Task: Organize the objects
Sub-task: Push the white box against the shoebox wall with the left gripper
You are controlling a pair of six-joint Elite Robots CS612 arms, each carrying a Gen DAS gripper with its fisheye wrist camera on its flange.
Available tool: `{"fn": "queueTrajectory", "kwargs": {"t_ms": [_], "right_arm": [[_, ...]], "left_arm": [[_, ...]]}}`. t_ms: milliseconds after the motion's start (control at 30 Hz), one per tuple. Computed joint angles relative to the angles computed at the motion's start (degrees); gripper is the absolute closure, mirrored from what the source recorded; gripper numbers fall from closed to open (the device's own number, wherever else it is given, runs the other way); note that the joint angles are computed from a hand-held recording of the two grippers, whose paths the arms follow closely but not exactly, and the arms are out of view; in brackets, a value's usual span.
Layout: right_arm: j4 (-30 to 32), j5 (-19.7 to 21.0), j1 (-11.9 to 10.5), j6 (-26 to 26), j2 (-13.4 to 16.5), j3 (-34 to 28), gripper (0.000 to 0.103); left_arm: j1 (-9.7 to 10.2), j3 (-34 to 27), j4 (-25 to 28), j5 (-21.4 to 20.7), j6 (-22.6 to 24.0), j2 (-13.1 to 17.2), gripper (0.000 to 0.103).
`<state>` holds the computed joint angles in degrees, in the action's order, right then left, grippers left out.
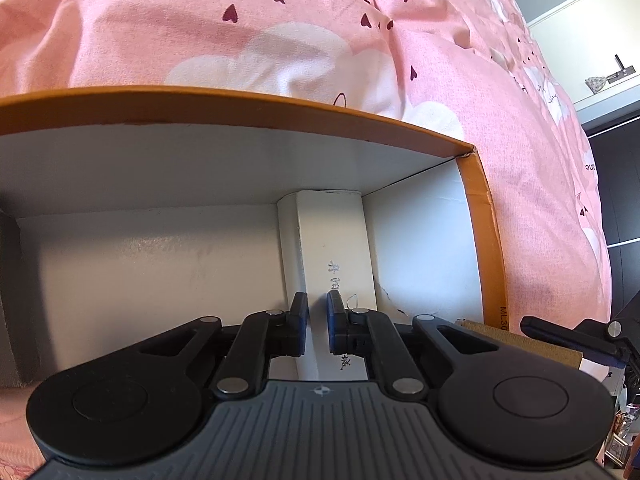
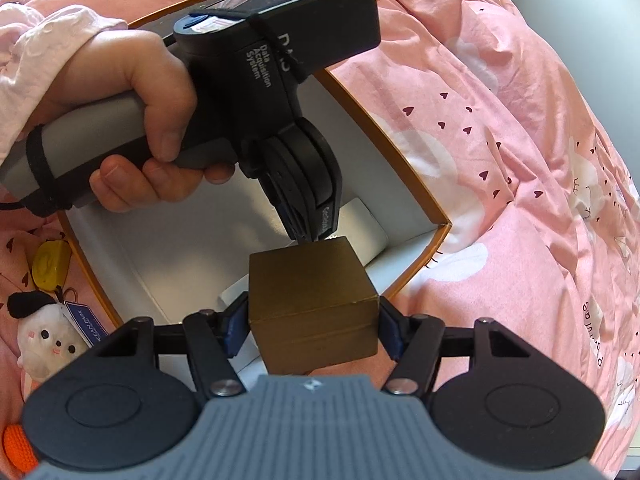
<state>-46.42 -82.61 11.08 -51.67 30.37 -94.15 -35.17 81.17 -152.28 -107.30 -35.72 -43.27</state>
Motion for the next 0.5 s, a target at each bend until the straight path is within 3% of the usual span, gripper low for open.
{"fn": "queueTrajectory", "kwargs": {"t_ms": [300, 500], "right_arm": [[0.62, 0.38, -0.56, 0.29, -1.01, -1.12, 0.038], [0.82, -1.82, -0.83, 0.97, -1.45, -1.66, 0.038]], "left_arm": [[-0.73, 0.01, 0.11, 2.28, 2.41, -0.24, 0.088], [-1.11, 0.72, 0.34, 3.96, 5.38, -0.93, 0.086]]}}
